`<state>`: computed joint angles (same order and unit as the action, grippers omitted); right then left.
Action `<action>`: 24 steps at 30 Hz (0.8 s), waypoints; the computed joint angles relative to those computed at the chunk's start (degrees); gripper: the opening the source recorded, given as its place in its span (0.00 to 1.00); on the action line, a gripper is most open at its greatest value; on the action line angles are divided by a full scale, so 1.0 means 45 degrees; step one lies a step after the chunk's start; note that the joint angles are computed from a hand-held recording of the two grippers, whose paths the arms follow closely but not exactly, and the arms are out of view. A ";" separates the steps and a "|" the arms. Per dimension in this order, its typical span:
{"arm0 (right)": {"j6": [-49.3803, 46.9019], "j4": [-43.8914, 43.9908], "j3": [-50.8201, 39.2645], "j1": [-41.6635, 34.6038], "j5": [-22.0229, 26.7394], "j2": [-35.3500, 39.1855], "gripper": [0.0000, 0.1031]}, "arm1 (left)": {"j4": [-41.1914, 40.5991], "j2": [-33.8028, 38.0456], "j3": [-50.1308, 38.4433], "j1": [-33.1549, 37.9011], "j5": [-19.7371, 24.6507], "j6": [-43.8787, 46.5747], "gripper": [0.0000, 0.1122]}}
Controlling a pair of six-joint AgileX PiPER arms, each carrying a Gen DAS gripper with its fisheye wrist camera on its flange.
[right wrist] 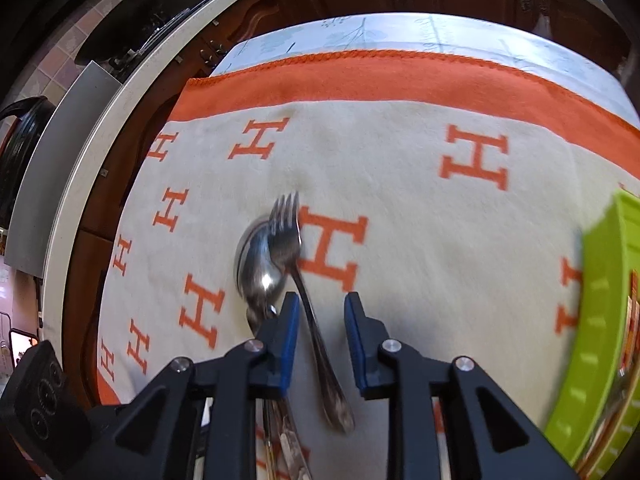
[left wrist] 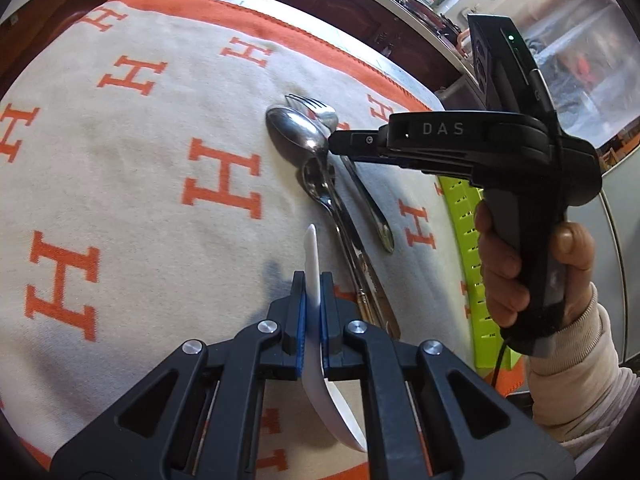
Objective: Organize utensils
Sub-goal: 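Grasp the white ceramic spoon with the left tool while the right tool grasps a metal fork, then carry the ceramic spoon and fork into the green tray and open both tools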
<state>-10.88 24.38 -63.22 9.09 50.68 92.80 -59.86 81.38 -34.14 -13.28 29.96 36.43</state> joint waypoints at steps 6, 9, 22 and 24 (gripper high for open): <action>-0.0389 -0.0470 -0.0654 0.0464 -0.0355 0.0578 0.22 | -0.0744 0.0200 0.0180 0.0764 0.0608 0.0899 0.03; -0.0585 -0.0683 -0.0881 0.0653 -0.0553 0.0786 0.18 | -0.0511 0.0005 0.0240 0.0763 0.0552 0.0690 0.03; -0.1002 0.0682 0.0301 -0.0511 -0.0601 -0.0301 0.05 | 0.1136 -0.0741 -0.0914 0.0368 0.0900 -0.1561 0.03; -0.1585 0.1489 0.0582 -0.1150 -0.0192 -0.0748 0.05 | 0.1241 -0.0828 -0.1214 -0.0036 0.0816 -0.1813 0.03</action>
<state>-18.01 31.08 -60.60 3.92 49.81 89.44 -54.28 77.65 -39.61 -13.44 33.64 28.27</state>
